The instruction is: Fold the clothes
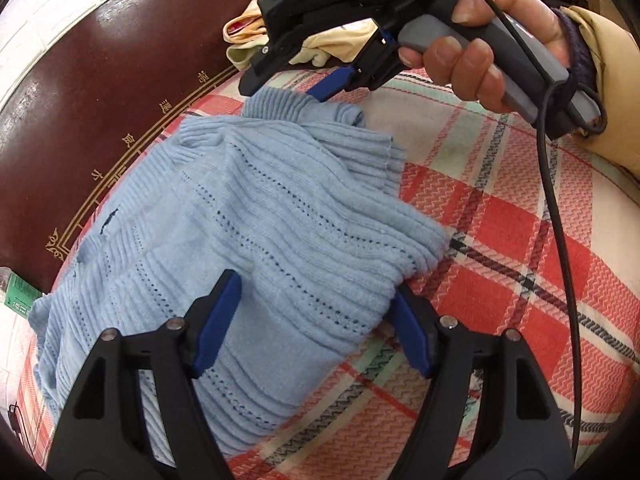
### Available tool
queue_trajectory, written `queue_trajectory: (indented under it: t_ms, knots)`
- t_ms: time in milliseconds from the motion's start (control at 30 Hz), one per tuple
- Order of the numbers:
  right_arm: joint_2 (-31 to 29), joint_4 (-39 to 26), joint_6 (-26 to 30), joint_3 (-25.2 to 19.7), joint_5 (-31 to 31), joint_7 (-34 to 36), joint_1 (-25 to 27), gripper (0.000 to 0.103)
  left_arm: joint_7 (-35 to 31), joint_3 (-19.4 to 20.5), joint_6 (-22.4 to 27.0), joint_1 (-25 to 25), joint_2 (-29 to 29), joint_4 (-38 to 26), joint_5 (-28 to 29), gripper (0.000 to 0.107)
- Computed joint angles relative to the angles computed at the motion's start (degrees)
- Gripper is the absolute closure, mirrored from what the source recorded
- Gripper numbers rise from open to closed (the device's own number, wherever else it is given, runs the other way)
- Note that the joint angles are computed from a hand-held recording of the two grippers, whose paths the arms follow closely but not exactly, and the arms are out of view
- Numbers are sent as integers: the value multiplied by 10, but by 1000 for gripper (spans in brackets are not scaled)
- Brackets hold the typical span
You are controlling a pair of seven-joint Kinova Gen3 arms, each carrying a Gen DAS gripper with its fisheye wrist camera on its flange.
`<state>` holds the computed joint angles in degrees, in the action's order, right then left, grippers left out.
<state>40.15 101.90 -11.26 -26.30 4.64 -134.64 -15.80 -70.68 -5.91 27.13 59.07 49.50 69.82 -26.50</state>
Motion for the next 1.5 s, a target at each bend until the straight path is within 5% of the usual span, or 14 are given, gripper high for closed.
queue_trajectory:
  t_ms: [200,333,467,567,667,733,800,933,1133,1167,1300,1500]
  knots:
    - [53,-53,56,-99,54,43,66,39,10,-15,-4,13,1,4,-9,31]
    - [77,-96,99,-121,49,88,69,39,32,-44,-17,38,5,11,-31,27]
    - [80,-125,128,-103,26,120,43,43,28,-32,-32,25,4,16,-32,27]
    - [77,-132,142,-87,4,137,29,67,8,10,-18,-12,0,3,2,28]
    - [79,-120,127,-96,-24,151,38,73,-9,30,-12,-24,-2,-3,24,49]
    - [78,-110,116,-100,-43,159,44,73,-8,26,-17,-20,-4,0,30,60]
    - [76,-104,111,-99,-57,165,45,69,-10,34,-29,-29,-8,9,44,60]
    - [68,-87,93,-102,-65,176,47,51,-39,63,-44,-56,-12,19,75,48]
    - [49,-89,92,-44,-74,171,-4,56,-66,70,-44,-65,-6,11,106,46]
    - [51,-93,97,-45,-74,171,-2,67,-66,70,-43,-66,-5,9,112,48]
    - [57,-103,111,-57,-85,171,10,74,-60,84,-56,-88,-14,19,146,81]
    - [40,-101,101,-60,-106,146,10,78,-48,110,-118,-127,-48,76,200,88]
